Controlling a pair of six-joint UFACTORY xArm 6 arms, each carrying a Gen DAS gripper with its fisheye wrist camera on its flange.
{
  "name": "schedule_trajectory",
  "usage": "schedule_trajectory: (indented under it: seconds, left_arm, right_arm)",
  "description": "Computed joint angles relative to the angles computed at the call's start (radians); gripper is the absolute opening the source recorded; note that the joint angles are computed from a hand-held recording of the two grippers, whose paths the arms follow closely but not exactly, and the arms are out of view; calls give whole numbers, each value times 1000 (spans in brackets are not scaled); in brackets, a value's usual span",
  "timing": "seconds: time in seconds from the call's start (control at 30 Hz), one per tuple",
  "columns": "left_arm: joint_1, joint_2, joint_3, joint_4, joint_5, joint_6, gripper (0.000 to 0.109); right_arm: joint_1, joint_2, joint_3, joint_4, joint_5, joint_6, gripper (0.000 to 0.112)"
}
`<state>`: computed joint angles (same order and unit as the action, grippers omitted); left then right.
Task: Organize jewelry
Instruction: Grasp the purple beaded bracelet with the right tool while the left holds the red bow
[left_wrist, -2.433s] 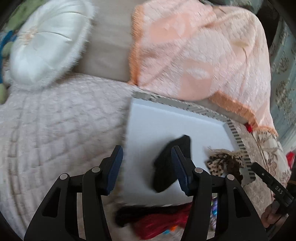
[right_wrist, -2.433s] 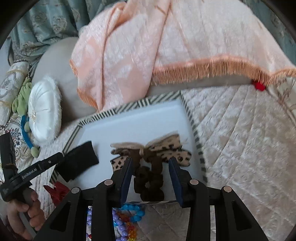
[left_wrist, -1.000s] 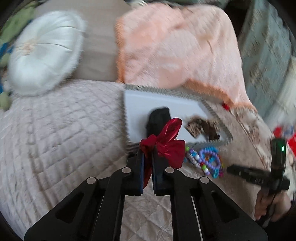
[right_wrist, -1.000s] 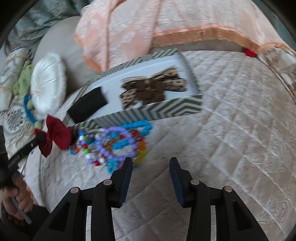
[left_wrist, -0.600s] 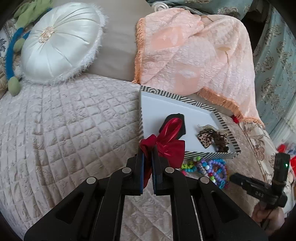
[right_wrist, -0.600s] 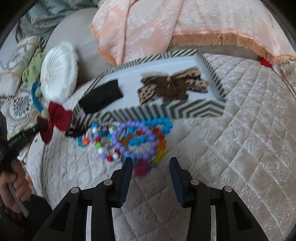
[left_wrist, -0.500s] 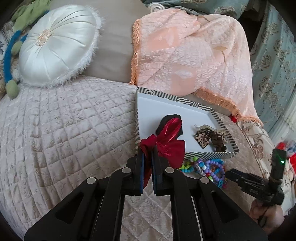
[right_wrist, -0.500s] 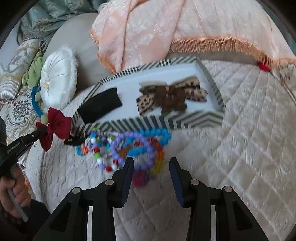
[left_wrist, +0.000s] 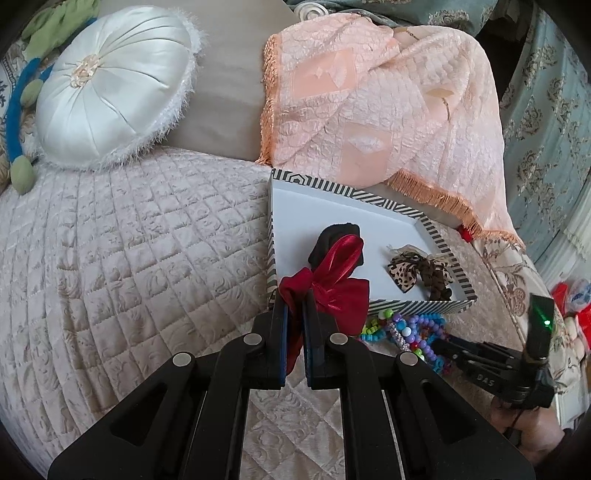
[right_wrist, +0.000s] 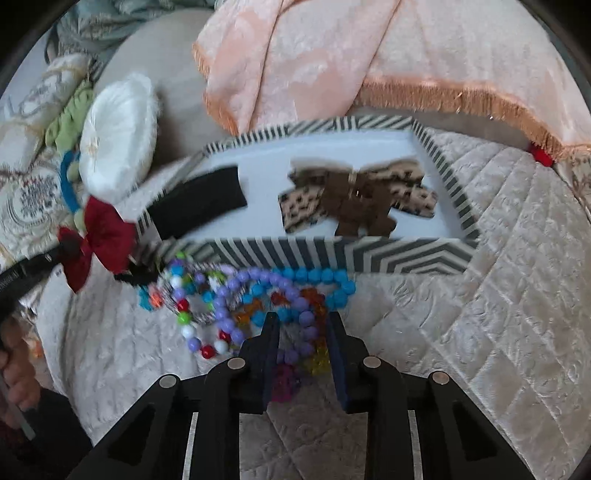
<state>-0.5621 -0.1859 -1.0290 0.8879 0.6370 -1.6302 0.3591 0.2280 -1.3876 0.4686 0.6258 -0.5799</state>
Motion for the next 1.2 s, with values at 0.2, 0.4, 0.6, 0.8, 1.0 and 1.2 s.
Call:
schedule_trajectory:
  seconds: [0.2, 0.4, 0.6, 0.8, 1.0, 1.2]
  left_arm:
    - [5, 1, 3, -9, -8, 2, 5]
    - [9, 7, 2, -19, -17, 10, 5]
    - [9, 10, 0, -21, -21, 11, 5]
    - [10, 14, -4, -28, -23, 24, 5]
    - [14, 18, -7, -34, -27, 29, 5]
    - [15, 18, -6, -32, -28, 33, 5]
  right_arm:
    - [5, 1, 8, -20, -24, 1, 18]
    - [1, -13, 15, -19, -19, -11, 18]
    - [8, -48, 48, 3, -70, -39, 18]
    - [7, -49, 33, 143, -36, -162, 18]
    - [24, -16, 29, -46, -58, -26, 18]
    - [15, -2, 17, -33, -28, -36, 18]
